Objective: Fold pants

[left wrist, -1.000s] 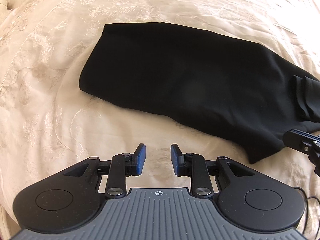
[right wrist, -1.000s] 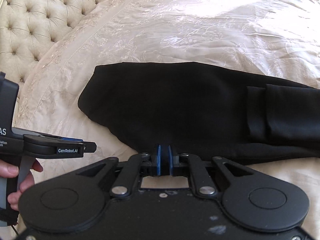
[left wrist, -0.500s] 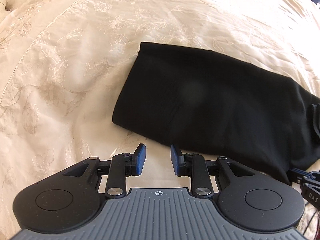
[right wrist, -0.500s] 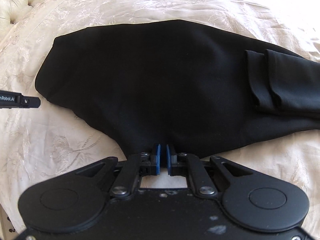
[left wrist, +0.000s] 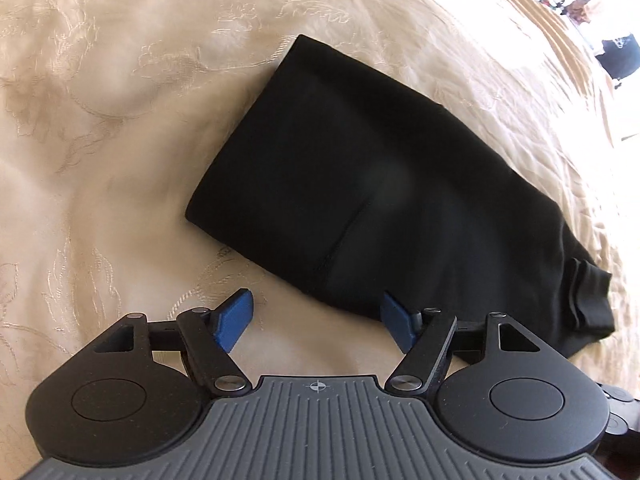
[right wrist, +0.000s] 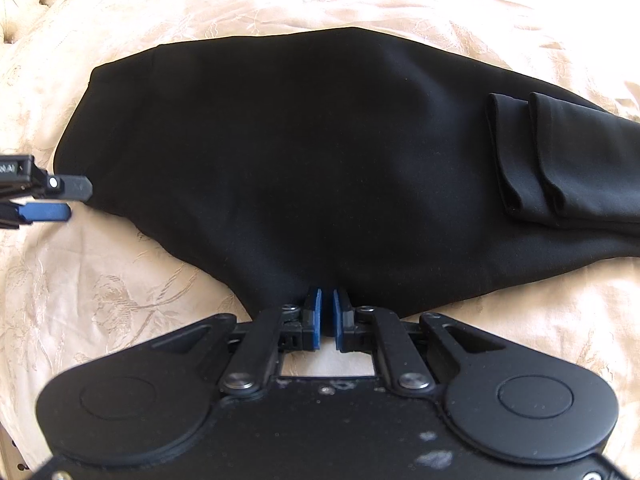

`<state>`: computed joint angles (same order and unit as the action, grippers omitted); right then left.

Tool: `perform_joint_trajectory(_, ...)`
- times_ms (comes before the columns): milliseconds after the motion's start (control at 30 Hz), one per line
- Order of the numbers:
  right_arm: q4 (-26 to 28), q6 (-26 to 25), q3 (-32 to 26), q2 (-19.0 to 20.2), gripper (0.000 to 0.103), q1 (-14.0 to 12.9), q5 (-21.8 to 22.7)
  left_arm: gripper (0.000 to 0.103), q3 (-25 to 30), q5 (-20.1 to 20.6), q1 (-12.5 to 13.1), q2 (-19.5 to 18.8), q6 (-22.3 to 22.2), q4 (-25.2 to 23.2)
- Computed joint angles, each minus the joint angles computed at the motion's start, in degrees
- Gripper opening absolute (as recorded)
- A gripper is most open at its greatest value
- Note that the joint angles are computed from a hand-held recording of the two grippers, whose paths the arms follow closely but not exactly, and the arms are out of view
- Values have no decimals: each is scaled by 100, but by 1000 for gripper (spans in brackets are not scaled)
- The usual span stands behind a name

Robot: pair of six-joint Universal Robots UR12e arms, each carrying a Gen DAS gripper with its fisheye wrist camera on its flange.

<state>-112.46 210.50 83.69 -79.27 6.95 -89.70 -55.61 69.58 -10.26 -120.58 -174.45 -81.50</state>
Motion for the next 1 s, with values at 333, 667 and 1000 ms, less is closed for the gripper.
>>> perform_joint_trajectory(333, 68, -38, -32, 42, 9, 19, -10, 88, 116, 214, -129, -287, -761, 609)
perform_joint_trajectory(667, -14, 23, 55, -42, 9, -42, 84, 103, -181, 418, -246, -189, -1179, 1137)
perform_joint_trajectory(1000, -26, 60, 63, -64, 8, -51, 90, 26, 66, 47, -176, -282, -1469, 989)
